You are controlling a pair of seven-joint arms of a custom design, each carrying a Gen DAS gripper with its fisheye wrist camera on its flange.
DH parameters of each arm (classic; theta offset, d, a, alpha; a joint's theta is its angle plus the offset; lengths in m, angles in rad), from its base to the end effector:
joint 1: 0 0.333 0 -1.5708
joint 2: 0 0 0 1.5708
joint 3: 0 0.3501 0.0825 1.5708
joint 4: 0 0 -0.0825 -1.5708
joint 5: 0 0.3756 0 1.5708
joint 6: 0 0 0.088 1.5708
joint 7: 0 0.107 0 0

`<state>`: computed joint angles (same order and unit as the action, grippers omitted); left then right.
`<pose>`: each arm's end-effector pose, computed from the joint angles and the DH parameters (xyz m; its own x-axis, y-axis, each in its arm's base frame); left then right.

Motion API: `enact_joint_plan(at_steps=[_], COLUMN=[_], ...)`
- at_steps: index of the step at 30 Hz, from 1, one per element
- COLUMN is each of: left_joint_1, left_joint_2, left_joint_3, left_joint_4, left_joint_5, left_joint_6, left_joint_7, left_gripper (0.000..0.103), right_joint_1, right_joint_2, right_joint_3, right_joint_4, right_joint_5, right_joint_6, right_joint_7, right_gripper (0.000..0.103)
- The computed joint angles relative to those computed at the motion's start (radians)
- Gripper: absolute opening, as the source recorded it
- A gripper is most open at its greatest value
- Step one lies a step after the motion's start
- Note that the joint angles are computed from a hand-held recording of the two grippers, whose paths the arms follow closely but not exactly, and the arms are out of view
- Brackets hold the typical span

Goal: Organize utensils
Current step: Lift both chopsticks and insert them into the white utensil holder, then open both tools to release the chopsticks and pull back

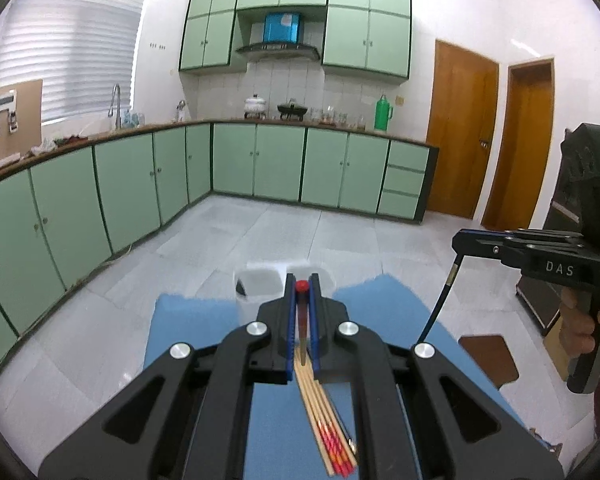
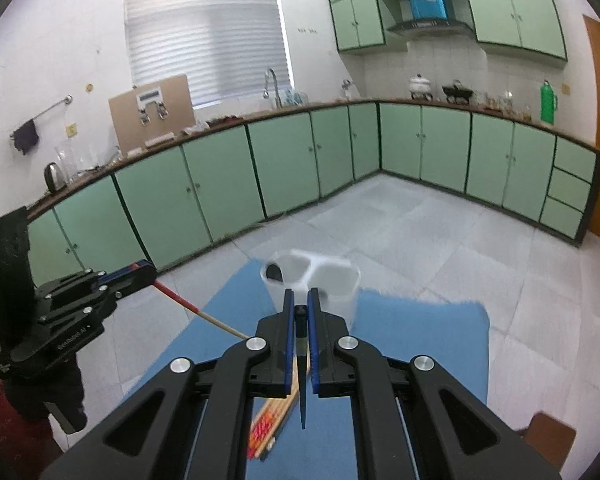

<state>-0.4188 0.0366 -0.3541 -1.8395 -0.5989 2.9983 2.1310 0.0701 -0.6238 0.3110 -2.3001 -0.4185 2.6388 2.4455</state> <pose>0.4668 -0.3926 0.6674 -0.7374 -0.6711 0.0765 -0.3263 0.2548 -0.9103 0.3461 0.1982 0.6999 -0.1030 -0.9841 -0.1450 -0.4948 0.1771 -0.8507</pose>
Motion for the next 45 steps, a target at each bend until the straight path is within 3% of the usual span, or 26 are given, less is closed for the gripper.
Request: enact_joint_plan(at_steps=[8,10,16,23,27,29,33,35,37,40,45], left_joint_1=[-0.014,-0.038,-0.047,-0.055,-0.065,-0.063,-0.041,-0.028,-0.025,0.011,0.037], left_joint_2=[0.109,0.154,0.264,0.381,0.425,0.425,0.391,0.363,0.328,0.251,0.147], left_joint_3=[0.006,0.036,0.044,0.050,0.063,0.067,0.057,0.050,0.056,0.028,0.009], left_joint_4=[0.196,0.260,0.390,0.506,0.553,0.546,0.483,0.437,0.379,0.244,0.041], left_joint_5=[0.244,0.355,0.510,0.581,0.604,0.611,0.606,0.600,0.606,0.580,0.542], left_joint_6=[0.052,0.039,-0.021,-0.117,-0.179,-0.183,-0.150,-0.125,-0.090,-0.020,0.048], left_joint_7=[-0.152,-0.239,-0.357,-0.435,-0.464,-0.479,-0.481,-0.479,-0.491,-0.480,-0.475], left_gripper=[0.005,0.005,0.005,0.005,0.006,0.008,0.024,0.028,0.038,0.043,0.049], right_joint_1=[-0.096,-0.130,-0.192,-0.143,-0.079,-0.064,-0.069,-0.083,-0.096,-0.110,-0.109], right_joint_2=[0.112,0.146,0.261,0.359,0.378,0.369,0.301,0.248,0.193,0.114,0.000], right_joint_3=[-0.009,0.001,0.014,-0.045,-0.105,-0.120,-0.127,-0.109,-0.088,-0.058,0.018], right_joint_4=[0.182,0.224,0.309,0.298,0.270,0.251,0.185,0.141,0.093,0.016,-0.111], right_joint_5=[-0.090,-0.127,-0.278,-0.354,-0.330,-0.345,-0.382,-0.402,-0.413,-0.406,-0.366], right_joint_6=[0.054,0.062,0.079,0.083,0.080,0.068,0.078,0.065,0.052,0.045,-0.011], right_joint_7=[-0.020,0.008,0.124,0.216,0.198,0.222,0.283,0.320,0.356,0.405,0.454], right_gripper=[0.006,0.006,0.006,0.006,0.007,0.017,0.031,0.040,0.051,0.066,0.079])
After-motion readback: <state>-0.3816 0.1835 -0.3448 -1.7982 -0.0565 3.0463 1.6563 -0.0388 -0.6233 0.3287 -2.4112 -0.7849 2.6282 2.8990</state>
